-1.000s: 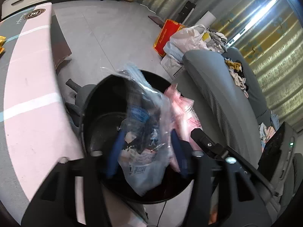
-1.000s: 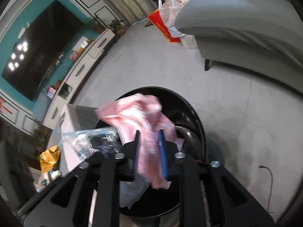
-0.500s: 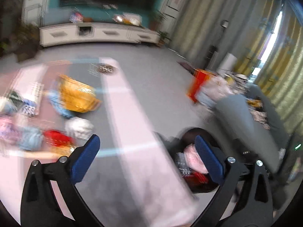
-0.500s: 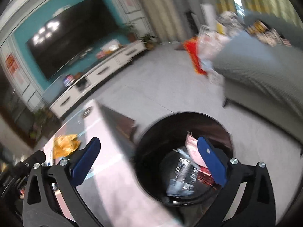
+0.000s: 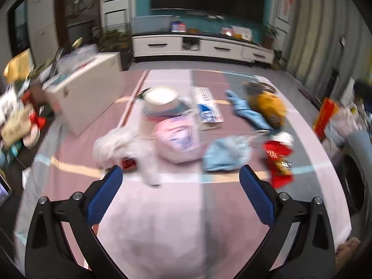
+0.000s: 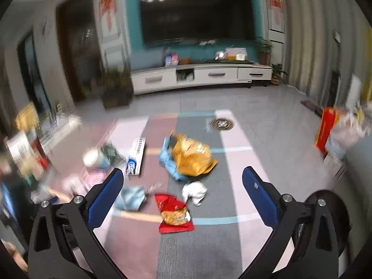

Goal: Collect trash
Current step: 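Return both open tools to the table above the remaining trash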

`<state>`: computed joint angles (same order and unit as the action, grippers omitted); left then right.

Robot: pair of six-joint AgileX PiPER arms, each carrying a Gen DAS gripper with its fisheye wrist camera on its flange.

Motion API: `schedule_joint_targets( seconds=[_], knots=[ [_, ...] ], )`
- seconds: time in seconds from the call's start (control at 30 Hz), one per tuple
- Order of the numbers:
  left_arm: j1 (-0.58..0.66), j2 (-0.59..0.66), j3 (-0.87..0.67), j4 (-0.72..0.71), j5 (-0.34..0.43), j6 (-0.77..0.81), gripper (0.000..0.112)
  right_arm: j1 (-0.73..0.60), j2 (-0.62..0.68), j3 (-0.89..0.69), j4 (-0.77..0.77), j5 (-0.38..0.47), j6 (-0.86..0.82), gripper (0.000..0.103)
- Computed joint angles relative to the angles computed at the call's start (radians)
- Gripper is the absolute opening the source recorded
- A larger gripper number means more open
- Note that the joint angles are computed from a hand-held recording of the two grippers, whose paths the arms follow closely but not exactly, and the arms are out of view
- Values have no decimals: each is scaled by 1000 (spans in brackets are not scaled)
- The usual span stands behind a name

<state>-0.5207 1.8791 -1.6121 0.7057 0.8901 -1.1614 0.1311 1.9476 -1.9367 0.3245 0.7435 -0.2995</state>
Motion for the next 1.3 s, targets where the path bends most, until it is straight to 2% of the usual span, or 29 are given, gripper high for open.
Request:
schedule_joint_targets(
  seconds=[0.03, 0.1, 0.27, 0.43, 0.57, 0.67, 1.0, 1.3],
  knots=[
    [21, -9, 50, 5, -45, -43, 100, 45, 26, -9, -73, -5, 33, 100],
    [73, -17, 104, -63, -109, -39, 100, 92, 55, 14, -124, -42, 51, 100],
    [116, 3, 159, -64, -176, -55, 100, 119, 138, 19, -101, -45, 45, 100],
    [92, 75, 110, -79, -104, 57, 100, 121, 183, 20, -155, -111, 72, 100],
    [85, 125, 38, -130, -70, 138, 100, 106, 220, -25, -146, -51, 63, 100],
    [83, 135, 19, -130, -56, 140, 100, 102, 232, -40, -141, -35, 52, 100],
    [87, 178, -45, -127, -16, 124, 101, 108, 212, -6, -138, -55, 38, 100],
    [92, 195, -71, -129, -7, 124, 101, 88, 210, -24, -138, -12, 102, 100]
  ],
)
